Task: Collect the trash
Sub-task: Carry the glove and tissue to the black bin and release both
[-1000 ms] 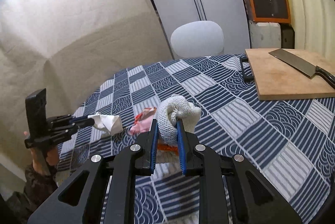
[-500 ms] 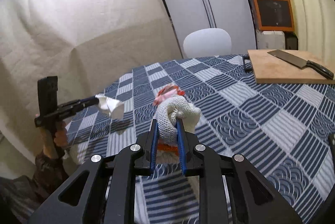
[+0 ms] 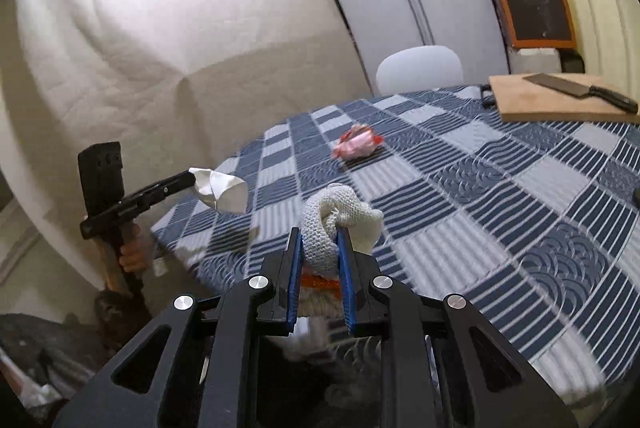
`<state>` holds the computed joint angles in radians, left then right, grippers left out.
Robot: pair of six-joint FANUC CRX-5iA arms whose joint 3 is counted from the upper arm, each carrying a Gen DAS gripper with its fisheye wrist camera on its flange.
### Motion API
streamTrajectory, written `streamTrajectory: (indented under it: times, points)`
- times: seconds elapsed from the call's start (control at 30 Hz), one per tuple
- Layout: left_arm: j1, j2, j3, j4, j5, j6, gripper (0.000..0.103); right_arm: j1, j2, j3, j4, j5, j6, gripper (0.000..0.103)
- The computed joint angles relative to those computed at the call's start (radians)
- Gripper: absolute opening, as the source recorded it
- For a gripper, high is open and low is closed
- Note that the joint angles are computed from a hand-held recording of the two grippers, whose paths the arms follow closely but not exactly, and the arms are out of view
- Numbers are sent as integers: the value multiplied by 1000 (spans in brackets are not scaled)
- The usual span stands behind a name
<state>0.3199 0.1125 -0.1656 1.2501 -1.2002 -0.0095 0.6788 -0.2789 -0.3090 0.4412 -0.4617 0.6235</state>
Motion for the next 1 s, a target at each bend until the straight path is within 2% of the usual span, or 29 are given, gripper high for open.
streamTrajectory:
  times: [0.07, 0.3, 0.47, 0.53, 0.67, 0.83, 0.97, 1.0]
  points:
    - [10, -27, -38, 16, -32, -52, 13, 9, -18, -3, -80, 10, 58, 17]
    - [39, -95, -130, 34, -100, -174, 13, 42, -74, -34, -220, 31, 147, 17]
    - [71, -127, -167, -7, -167, -230, 13, 78, -89, -54, -209, -16, 116, 17]
    - [78, -143, -178, -35, -166, -236, 13, 95, -94, -66, -185, -38, 95, 17]
    - [87, -163, -191, -92, -156, -234, 13, 95, -89, -47, -312, -63, 221, 17]
    - [99, -176, -213, -139, -181, -236, 13, 87, -54, -17, -437, -98, 348, 17]
    - [88, -156, -203, -184, -201, -204, 14, 68, -17, 22, -569, -124, 494, 17]
    - [83, -145, -197, -200, -208, -192, 14, 64, -5, 34, -592, -131, 522, 19]
